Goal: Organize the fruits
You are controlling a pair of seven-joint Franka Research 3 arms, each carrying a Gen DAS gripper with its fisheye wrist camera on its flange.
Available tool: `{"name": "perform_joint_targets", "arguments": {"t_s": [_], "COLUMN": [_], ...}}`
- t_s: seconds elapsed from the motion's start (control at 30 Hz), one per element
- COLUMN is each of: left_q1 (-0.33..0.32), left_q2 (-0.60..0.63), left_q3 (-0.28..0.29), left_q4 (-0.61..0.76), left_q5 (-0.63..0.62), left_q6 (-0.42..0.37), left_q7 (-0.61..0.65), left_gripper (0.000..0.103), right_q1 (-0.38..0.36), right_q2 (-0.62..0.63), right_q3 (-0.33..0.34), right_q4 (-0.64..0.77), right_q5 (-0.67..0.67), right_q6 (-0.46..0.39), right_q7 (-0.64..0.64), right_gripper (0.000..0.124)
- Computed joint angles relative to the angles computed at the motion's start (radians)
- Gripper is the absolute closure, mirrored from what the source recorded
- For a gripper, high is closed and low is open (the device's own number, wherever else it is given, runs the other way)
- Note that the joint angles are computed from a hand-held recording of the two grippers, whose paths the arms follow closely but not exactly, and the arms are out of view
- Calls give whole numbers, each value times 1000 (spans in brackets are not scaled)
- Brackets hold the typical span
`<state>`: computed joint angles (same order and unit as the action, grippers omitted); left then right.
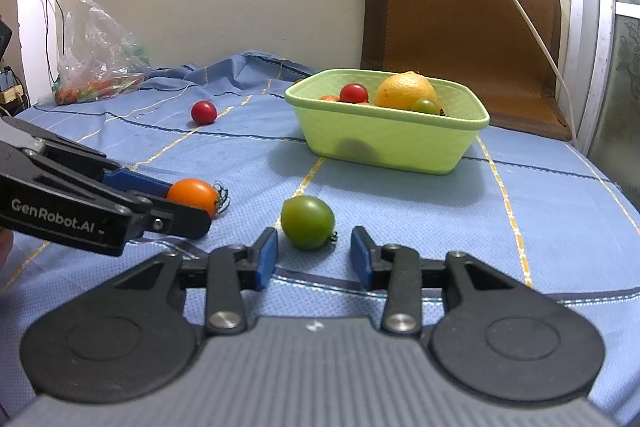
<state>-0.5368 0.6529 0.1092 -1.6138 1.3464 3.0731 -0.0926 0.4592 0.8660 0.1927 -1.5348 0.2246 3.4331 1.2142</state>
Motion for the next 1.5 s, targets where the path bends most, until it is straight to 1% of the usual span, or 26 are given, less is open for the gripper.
{"name": "perform_joint_targets", "arguments": {"t_s": [0.23, 0.5, 0.63, 0.73, 1.0, 1.13, 1.43, 1.5], "left_q1": [-5, 14, 32, 41, 39, 38, 53, 56], "left_q2": [0, 2, 1, 4, 5, 5, 14, 16], "left_q3": [13, -12, -27, -34, -34, -31, -55, -57], "left_q4": [2, 10, 9, 12, 14, 17, 32, 36], "left_q5": [55, 106, 117, 118, 119, 142, 183, 203], "left_q6": [18, 12, 21, 33, 35, 39, 32, 38], "left_q7": [-56, -91, -98, -98, -103, -123, -124, -143], "left_gripper": [62, 56, 54, 51, 49, 47, 38, 36], "right_q1": [-1, 24, 30, 40, 44, 43, 45, 44], "right_q2": [0, -1, -3, -4, -4, -3, -3, -3], "right_q3": [0, -27, -34, -43, -47, -46, -47, -46], "right_q4": [0, 0, -1, -3, -2, -1, 1, 1], "right_q5": [-2, 17, 24, 32, 39, 40, 43, 42], "right_q6": [-1, 3, 4, 6, 6, 5, 4, 4], "right_q7": [1, 1, -2, -3, -8, -9, -11, -12], "right_gripper": [79, 78, 78, 78, 77, 77, 76, 76]}}
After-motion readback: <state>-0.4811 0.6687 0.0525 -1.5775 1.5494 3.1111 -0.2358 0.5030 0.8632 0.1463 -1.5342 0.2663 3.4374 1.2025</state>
